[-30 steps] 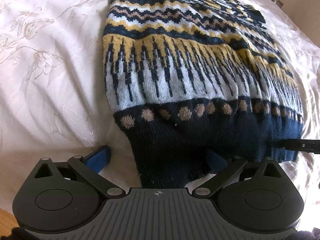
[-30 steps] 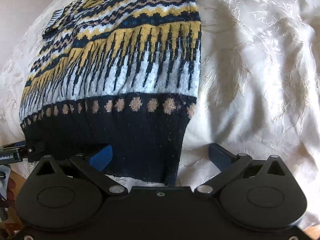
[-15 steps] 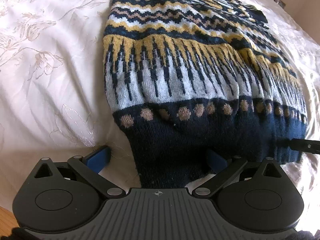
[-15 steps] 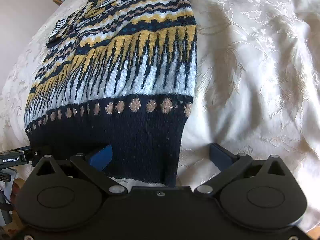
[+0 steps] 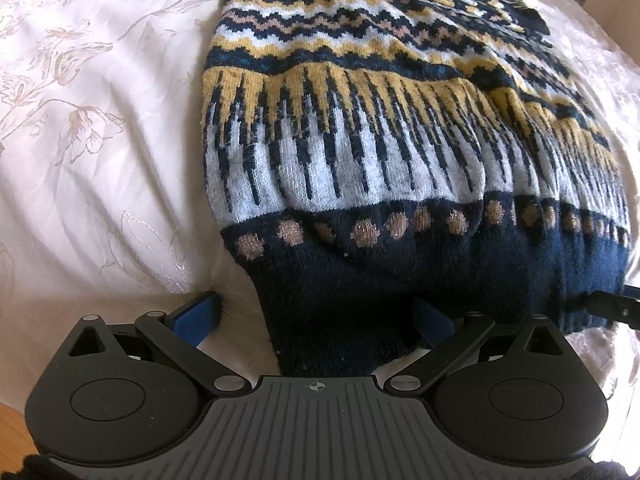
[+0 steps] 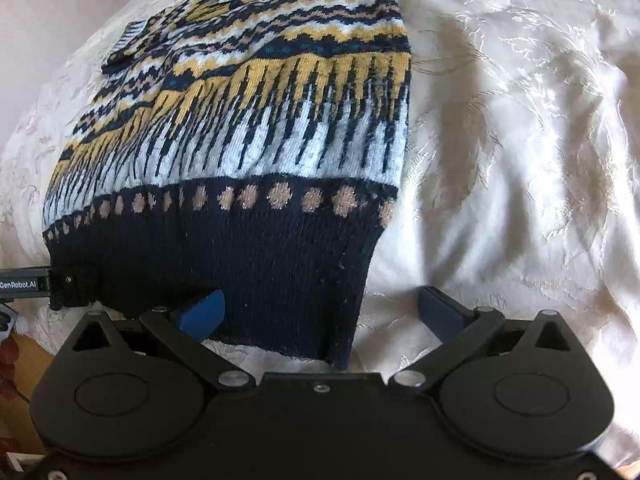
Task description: Fold small clothes
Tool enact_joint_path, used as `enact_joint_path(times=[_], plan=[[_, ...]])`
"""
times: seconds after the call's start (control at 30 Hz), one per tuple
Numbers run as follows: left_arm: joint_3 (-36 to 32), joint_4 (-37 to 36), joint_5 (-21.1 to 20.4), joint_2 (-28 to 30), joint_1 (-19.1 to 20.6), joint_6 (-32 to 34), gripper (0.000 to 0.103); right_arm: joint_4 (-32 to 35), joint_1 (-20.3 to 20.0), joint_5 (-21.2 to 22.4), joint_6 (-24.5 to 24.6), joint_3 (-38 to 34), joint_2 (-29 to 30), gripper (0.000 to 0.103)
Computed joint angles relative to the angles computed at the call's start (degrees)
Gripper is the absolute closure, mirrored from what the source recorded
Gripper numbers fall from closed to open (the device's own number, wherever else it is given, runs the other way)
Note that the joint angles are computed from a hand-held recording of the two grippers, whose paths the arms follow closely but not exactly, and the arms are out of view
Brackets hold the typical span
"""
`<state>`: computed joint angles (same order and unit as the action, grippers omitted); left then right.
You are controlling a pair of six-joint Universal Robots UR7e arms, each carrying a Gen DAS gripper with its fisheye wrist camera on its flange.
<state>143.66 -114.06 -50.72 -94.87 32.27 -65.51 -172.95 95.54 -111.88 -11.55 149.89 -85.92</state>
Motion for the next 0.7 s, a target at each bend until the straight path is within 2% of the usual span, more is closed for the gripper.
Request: enact_joint_path(times=[0.1, 0.23, 0.37, 0.53, 0.7], plan=[[0.53, -0.46, 0.77, -0.18, -0.83, -0.13, 0.003, 0.22, -0.75, 1.15, 0.10, 0.21, -0.81, 0.000], [2.03, 1.21, 2.15, -3.22, -3.92, -0.91, 0.015, 2.25, -1.53, 2.40, -0.58, -0.07, -1.99, 0.000], [2.76, 1.62, 4.41, -4.73, -5.62, -0.82, 0.015, 3.59, -3.43, 5.08, -0.35, 0.11, -3.99, 0.000], [3.35, 0.12, 6.27, -5.73, -5.52, -2.54, 0.016, 2.41, -4.16, 7.12, -0.37, 0.46, -5.17, 0.000], [3.80, -2.56, 6.94, -7.01, -4.48, -0.67, 0.016, 0.42, -4.31, 8.58, -1.91, 0.29, -5.03, 0.000]])
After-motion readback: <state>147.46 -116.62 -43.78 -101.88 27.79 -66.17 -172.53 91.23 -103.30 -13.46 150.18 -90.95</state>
